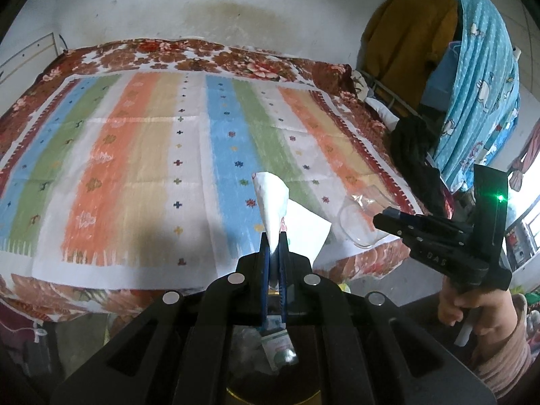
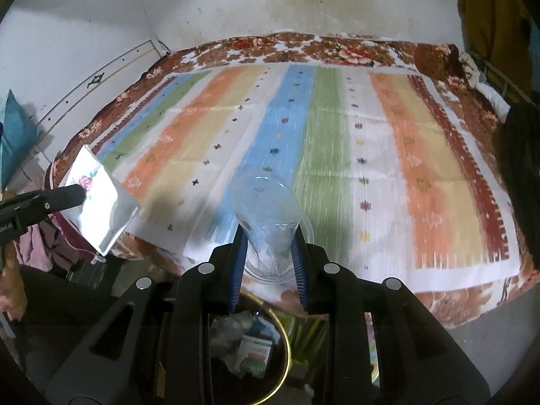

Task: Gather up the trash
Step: 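Lift the paper and cup and carry them over the gold-rimmed bin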

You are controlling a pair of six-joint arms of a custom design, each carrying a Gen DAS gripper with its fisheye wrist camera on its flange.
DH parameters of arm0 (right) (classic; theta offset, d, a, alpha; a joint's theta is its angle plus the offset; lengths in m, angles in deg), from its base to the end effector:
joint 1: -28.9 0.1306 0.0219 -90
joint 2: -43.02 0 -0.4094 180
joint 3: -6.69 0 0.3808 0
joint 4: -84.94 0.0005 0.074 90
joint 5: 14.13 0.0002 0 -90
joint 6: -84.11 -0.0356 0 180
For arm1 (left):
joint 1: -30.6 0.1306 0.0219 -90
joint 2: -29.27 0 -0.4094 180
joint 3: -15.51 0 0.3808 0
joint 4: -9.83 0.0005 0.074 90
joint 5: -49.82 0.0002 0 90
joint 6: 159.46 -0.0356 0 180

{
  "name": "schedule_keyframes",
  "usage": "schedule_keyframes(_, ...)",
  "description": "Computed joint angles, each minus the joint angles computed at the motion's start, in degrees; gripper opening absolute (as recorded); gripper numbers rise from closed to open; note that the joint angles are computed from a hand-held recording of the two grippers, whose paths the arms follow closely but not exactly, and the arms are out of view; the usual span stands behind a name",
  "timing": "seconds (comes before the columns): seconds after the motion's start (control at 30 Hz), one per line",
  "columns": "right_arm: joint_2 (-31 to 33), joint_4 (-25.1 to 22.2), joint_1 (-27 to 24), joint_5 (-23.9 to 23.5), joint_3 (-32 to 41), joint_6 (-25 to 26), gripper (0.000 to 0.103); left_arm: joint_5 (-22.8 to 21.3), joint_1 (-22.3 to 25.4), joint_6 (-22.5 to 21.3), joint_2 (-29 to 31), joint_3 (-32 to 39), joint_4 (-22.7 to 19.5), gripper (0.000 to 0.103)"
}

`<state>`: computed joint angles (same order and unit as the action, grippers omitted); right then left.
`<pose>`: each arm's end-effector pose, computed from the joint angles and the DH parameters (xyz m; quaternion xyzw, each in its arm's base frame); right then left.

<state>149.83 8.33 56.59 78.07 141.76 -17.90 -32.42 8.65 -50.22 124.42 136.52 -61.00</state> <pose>0.4864 0.2532 0.6208 -0.1207 0.9267 0.1038 0.3404 0.4418 -0.1838 0.6271 0.0477 0.9208 -0.1929 0.3356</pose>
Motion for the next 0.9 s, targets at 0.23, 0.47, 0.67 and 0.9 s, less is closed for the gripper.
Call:
schedule_keyframes(0.23,-4.7,2.6,0.1,-3.8,-7.6,-2.2,0.025,0.7,-0.4,-0.7,-3.4,-5.0,1.7,0.004)
schedule_keyframes(0.47,-8.0,2.7,1.2,-5.6,-13.3,-2.6,0.025,4.4,-1.6,0.1,-6.1,-9.9,2.7,0.004)
schedule_keyframes(0.67,-10.5,2.9,1.9,-5.9,-17.1,-2.7,0.025,5.6,-1.8,-0.2,-8.1,-13.7,2.2,0.004)
schedule_keyframes(0.9,-14.3,3.7,3.2,-9.0,-22.8,-5.6,0.025,6.4,-3.1,3.2,-10.6,-18.4,2.8,0.004)
